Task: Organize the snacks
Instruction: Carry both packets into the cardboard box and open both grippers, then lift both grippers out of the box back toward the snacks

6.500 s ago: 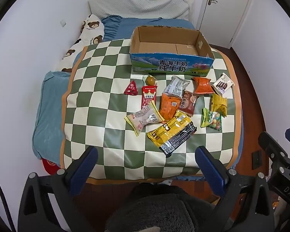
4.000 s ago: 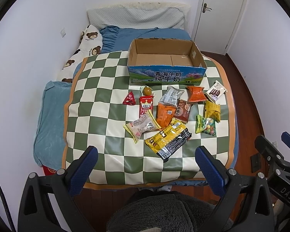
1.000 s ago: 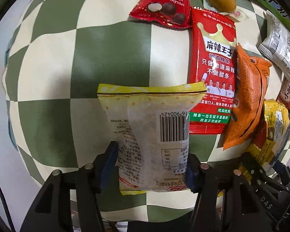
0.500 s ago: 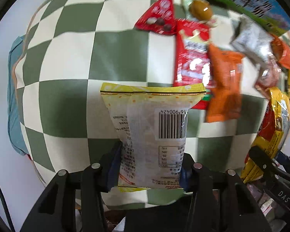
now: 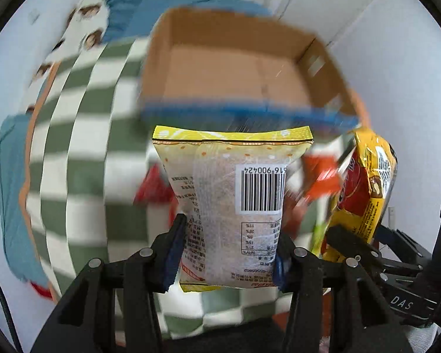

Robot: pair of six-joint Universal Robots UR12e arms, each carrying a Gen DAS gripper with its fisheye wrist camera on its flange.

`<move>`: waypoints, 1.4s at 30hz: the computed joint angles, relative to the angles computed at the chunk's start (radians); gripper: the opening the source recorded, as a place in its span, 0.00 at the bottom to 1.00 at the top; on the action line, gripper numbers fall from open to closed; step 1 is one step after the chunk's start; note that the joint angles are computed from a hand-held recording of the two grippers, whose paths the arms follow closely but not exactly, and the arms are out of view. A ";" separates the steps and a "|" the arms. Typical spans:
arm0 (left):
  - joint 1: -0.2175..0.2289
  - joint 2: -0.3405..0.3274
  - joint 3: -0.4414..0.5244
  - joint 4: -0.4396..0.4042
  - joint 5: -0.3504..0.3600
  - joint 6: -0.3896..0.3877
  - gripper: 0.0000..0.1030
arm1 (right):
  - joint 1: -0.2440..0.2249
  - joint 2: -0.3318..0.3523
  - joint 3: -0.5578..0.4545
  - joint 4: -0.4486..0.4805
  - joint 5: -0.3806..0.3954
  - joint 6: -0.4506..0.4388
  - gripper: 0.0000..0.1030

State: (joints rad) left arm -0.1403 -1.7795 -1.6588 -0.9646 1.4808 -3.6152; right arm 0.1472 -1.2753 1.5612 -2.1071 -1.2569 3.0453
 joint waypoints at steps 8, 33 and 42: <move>0.050 -0.237 0.342 -0.112 -0.017 0.033 0.45 | -0.020 0.206 -0.356 0.120 0.012 -0.045 0.85; 0.115 -0.550 0.702 -0.392 -0.077 0.075 0.94 | -0.023 0.518 -0.799 0.506 -0.188 -0.160 0.95; 0.110 -0.468 0.579 -0.298 -0.042 0.033 0.94 | 0.013 0.504 -0.769 0.445 -0.177 -0.085 0.95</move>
State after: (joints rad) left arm -0.0305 -2.2478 -1.0800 -1.2631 1.4386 -3.5827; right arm 0.1606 -0.7713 0.7918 -1.6622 -1.4337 2.9605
